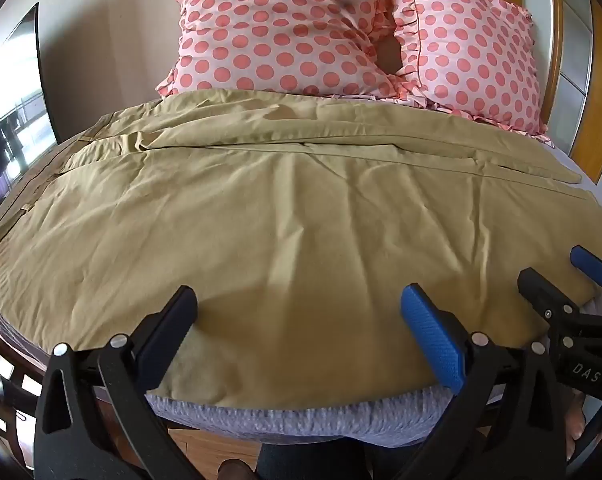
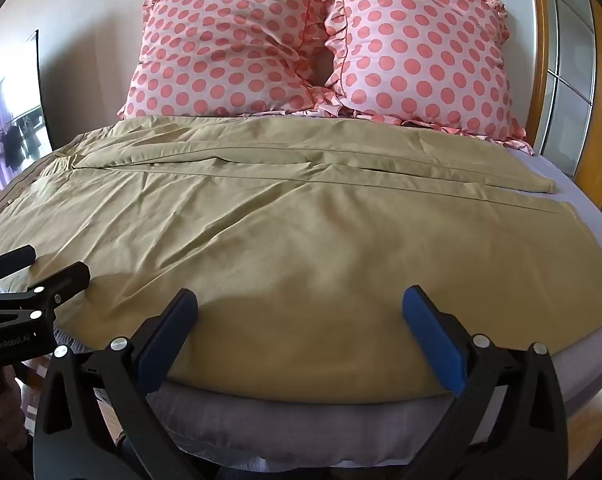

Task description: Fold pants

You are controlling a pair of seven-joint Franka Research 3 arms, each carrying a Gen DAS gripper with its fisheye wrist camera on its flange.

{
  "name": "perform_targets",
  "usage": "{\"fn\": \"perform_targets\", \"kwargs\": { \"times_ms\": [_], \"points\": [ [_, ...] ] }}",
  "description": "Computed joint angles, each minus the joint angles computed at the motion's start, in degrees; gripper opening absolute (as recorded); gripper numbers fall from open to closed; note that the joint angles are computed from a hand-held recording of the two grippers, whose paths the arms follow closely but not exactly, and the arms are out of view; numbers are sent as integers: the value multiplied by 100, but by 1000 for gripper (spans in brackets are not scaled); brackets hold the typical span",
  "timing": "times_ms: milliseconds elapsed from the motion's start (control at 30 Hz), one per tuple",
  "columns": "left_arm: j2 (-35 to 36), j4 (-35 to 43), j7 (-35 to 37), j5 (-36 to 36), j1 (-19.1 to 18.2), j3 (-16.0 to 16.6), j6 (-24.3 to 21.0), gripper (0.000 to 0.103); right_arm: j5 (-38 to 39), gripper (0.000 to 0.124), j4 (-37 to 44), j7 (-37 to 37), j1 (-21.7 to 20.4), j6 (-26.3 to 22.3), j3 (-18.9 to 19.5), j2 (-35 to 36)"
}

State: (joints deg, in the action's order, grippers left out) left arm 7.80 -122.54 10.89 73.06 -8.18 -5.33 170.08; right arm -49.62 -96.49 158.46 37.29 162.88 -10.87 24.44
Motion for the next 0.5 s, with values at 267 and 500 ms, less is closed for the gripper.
{"fn": "perform_targets", "kwargs": {
  "times_ms": [267, 500],
  "points": [
    [0, 1, 0, 5, -4, 2, -7, 101, 65, 102, 43, -71, -15, -21, 11, 8],
    [0, 4, -10, 20, -5, 2, -10, 101, 139, 102, 84, -150, -24, -41, 16, 17]
  ]
}}
